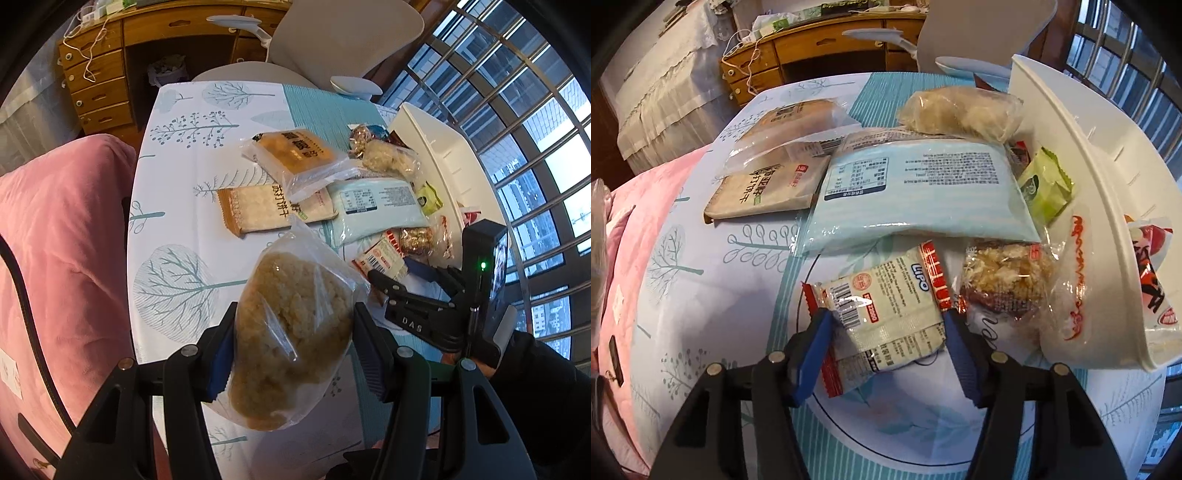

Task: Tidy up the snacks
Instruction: 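Hold the bread bag with left tool while right tool approaches the LIPO pack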

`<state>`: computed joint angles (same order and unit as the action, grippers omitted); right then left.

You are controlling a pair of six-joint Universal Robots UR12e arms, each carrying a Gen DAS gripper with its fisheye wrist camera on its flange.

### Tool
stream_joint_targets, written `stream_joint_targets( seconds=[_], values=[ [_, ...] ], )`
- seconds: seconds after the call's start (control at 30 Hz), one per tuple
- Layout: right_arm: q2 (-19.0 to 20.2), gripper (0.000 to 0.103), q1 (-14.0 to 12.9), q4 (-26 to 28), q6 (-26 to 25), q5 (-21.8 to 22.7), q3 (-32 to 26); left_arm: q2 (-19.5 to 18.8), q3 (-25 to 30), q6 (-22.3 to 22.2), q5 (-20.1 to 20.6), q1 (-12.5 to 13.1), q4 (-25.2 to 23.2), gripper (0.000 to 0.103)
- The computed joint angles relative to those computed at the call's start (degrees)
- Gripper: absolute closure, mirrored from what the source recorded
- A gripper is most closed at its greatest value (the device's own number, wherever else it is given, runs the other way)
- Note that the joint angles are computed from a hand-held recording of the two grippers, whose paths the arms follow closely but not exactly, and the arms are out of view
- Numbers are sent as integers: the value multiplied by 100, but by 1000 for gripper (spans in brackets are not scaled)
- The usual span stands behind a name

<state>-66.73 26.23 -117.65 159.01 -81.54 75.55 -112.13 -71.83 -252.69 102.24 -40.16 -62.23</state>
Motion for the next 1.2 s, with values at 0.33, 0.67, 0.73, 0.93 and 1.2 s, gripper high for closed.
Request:
stream_joint_targets(
  seconds=[0.33,0.67,0.73,0.93,1.2],
  values=[
    [81,103,-197,799,-261,439,-364,-359,745,-645,475,-146,-696,46],
    [-39,103,-417,1313,-1096,1095,-370,-681,1427,-1337,1005,-317,-1323,46],
    [-62,103,-451,1402,-1205,1186,-404,-724,1519,-1407,1072,-338,-1399,46],
    [-64,103,-583,1752,-1315,1503,-587,-782,1650,-1652,1298,-389,-1515,46],
    [65,102,-566,2217,-964,1536,-871,-658,1385,-1824,1295,-390,-1302,46]
  ],
)
